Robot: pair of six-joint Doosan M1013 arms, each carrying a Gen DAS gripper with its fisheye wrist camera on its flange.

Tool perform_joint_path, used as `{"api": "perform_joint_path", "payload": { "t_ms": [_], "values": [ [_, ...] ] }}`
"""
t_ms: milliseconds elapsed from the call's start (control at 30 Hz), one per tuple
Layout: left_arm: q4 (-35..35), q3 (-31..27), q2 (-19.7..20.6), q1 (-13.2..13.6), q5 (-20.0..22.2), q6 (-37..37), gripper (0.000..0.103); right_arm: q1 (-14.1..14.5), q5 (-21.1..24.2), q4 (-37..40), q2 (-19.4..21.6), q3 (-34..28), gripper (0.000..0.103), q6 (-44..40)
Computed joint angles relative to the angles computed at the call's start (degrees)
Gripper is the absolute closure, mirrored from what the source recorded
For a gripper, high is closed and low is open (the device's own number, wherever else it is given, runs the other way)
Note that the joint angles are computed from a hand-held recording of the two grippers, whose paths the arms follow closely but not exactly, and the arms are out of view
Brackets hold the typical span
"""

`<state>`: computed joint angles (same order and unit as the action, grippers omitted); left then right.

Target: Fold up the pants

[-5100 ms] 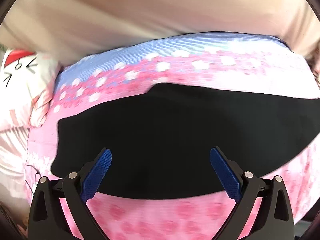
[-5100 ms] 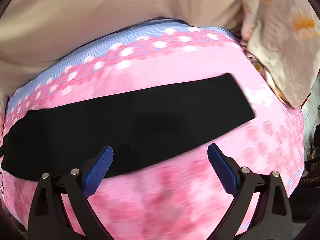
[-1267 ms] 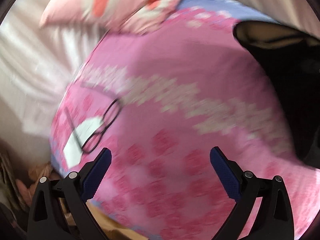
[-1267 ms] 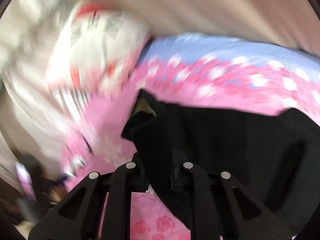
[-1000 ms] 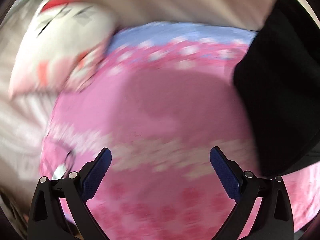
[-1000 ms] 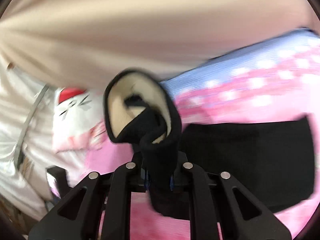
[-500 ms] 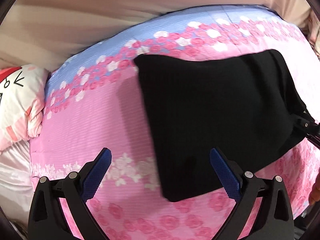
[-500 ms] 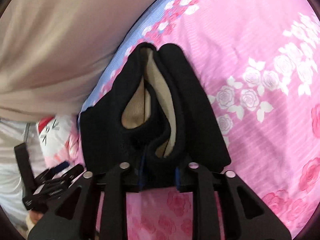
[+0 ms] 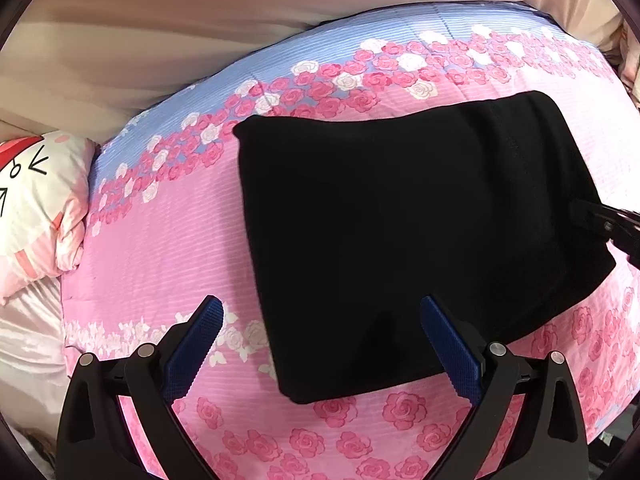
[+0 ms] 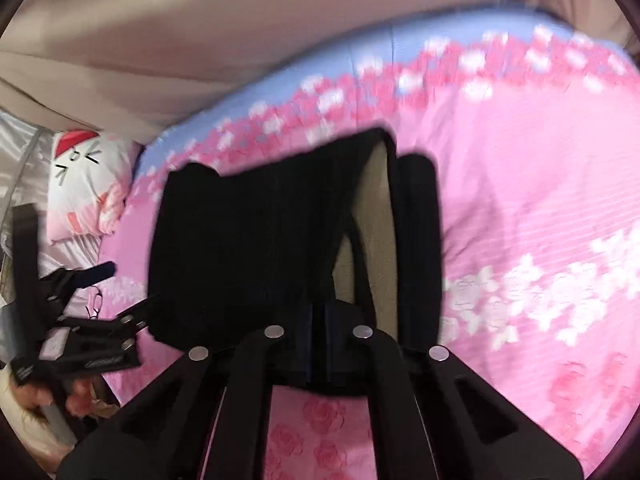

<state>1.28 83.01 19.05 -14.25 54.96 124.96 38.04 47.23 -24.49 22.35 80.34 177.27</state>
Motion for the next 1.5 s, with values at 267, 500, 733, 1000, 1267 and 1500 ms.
{"api": "perform_joint_path", "payload": {
  "t_ms": [267, 500, 733, 1000, 1267, 1500],
  "values": [
    [1.63, -0.57, 1.70, 0.97, 0.54, -1.77, 0.005, -0.47, -0.33, 4.21, -0.98, 3.85, 0.092, 0.75],
    [-1.87, -1.66, 2.88, 2.21, 3.30, 0.49, 0.005, 2.21, 10.77, -5.56, 0.18, -0.20, 0.005, 4.69],
    [-3.27, -2.76, 4.73, 2.26, 5.38, 1.57, 0.005, -0.21, 3.55, 3.32, 1.73, 1.33, 0.005, 2.02],
    [-9.58, -5.01, 7.03, 3.31, 9.20, 4.43, 0.005, -0.14, -0.41, 5.34, 2.74, 2.08, 0.006, 4.31],
    [-21.87, -11.32, 12.67, 6.23, 22.17, 8.24, 0.005, 0.33, 0.87, 4.13, 2.49, 2.17, 0.031, 6.17],
    [-27.04, -10.98, 11.64, 7.58, 24.11, 9.92, 0.053, 0.37, -3.22, 4.15, 0.74, 3.67, 0.061, 10.62]
  ]
}}
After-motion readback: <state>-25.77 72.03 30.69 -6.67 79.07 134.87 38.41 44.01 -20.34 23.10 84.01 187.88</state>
